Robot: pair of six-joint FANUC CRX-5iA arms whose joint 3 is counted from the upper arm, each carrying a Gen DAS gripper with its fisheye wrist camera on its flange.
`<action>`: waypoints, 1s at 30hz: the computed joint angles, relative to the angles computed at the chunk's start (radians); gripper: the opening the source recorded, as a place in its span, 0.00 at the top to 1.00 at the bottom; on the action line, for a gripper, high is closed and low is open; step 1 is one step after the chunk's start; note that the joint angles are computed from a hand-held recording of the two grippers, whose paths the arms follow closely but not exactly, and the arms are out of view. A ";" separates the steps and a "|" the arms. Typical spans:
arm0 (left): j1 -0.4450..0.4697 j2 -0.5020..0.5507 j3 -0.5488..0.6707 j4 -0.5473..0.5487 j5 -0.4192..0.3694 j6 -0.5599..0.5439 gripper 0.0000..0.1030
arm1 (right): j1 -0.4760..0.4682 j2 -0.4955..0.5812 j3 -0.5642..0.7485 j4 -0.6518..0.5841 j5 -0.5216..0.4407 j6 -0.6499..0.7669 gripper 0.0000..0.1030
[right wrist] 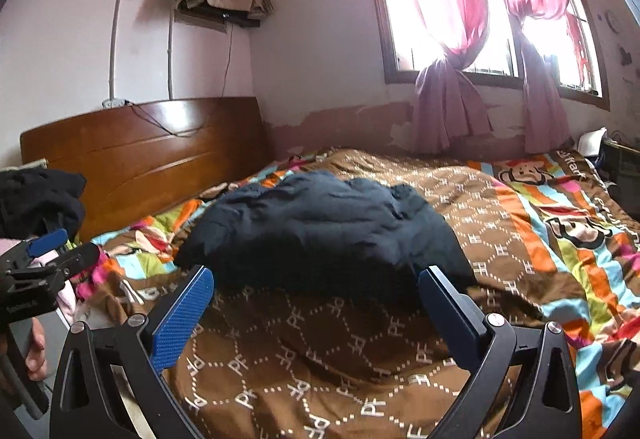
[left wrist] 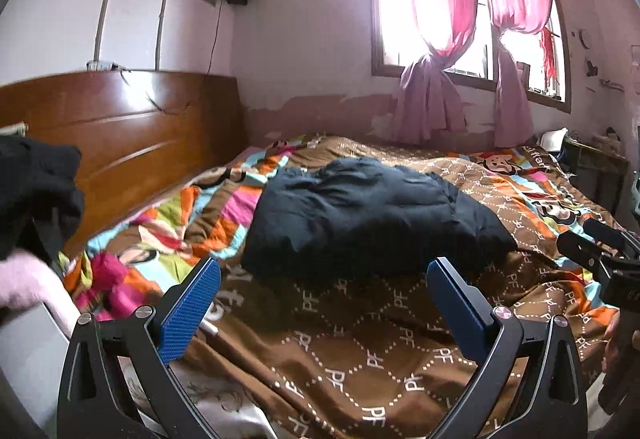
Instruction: Fold large clothes
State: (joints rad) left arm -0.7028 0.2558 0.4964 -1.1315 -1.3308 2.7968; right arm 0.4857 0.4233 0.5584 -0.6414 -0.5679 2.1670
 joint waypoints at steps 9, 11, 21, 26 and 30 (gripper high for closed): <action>0.040 -0.014 -0.045 0.074 0.045 0.055 0.02 | 0.012 0.006 -0.019 0.043 -0.008 -0.056 0.00; 0.037 -0.008 -0.041 0.070 0.037 0.048 0.02 | 0.017 0.012 -0.018 0.061 -0.010 -0.071 0.00; 0.038 -0.014 -0.070 0.073 0.036 0.053 0.02 | 0.034 0.027 -0.017 0.112 -0.031 -0.123 0.00; 0.036 -0.016 -0.074 0.071 0.033 0.059 0.02 | 0.034 0.027 -0.017 0.110 -0.031 -0.122 0.00; 0.035 -0.020 -0.080 0.070 0.035 0.068 0.02 | 0.034 0.026 -0.019 0.110 -0.030 -0.122 0.00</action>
State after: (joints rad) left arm -0.6682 0.2361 0.4165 -1.0617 -1.2956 2.8645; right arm 0.5202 0.4493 0.5392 -0.5309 -0.5976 2.0452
